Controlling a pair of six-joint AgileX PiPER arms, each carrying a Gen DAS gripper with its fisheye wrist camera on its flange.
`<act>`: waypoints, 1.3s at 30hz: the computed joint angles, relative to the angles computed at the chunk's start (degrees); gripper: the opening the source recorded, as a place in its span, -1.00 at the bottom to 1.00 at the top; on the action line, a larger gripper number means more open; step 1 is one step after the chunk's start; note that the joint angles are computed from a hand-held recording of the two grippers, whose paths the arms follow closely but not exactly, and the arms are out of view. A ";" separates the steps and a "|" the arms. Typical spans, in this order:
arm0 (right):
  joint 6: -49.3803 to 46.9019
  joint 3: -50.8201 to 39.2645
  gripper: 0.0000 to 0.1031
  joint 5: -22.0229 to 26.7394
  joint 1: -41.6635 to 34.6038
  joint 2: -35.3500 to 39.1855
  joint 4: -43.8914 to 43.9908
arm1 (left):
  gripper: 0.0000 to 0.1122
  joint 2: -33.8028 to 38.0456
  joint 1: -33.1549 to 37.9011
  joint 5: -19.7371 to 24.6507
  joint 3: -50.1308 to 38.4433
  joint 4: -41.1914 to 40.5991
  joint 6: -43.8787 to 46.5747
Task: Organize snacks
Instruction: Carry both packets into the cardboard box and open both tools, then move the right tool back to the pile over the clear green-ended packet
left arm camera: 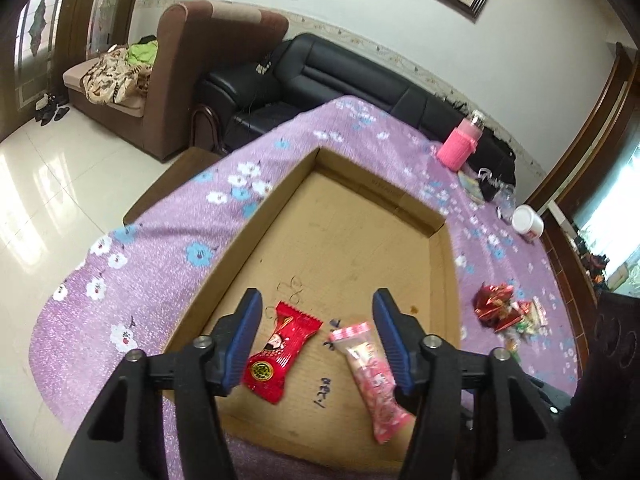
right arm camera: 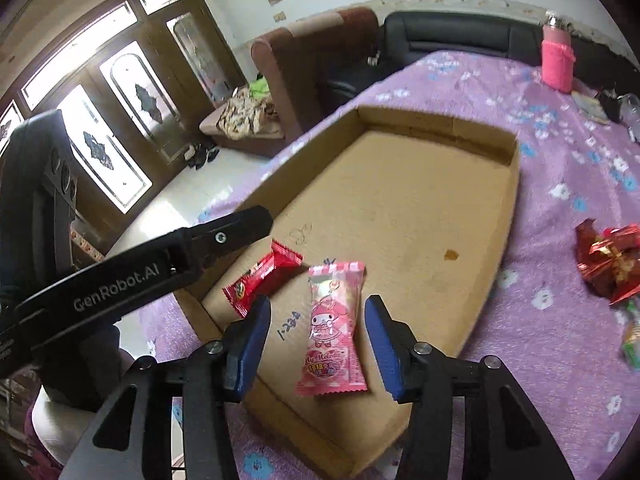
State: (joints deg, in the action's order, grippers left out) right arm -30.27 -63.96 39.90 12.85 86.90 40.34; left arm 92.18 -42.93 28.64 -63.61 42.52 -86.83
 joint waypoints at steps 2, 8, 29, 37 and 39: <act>-0.92 1.26 0.03 -0.41 -1.68 -2.38 1.10 | 0.17 -0.88 -0.99 0.94 -0.22 2.10 -2.06; -3.99 4.83 0.15 -2.50 -8.55 -10.74 1.83 | 0.55 0.39 -5.66 7.92 -5.21 4.85 -3.17; -1.71 -20.58 -0.14 14.17 -40.44 16.83 -0.03 | 0.57 17.82 -13.28 9.29 -30.42 -17.02 27.77; -1.85 -25.15 -0.39 18.65 -36.21 23.03 -5.30 | 0.57 18.85 -11.95 9.28 -31.21 -19.90 29.90; -5.60 -22.19 -0.39 21.34 -37.58 20.43 -5.17 | 0.57 19.18 -11.35 8.16 -31.21 -21.23 31.09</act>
State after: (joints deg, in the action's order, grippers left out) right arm -35.87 -86.16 61.25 -24.72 107.33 35.17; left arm 111.36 -54.29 36.81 -94.82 21.29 -55.74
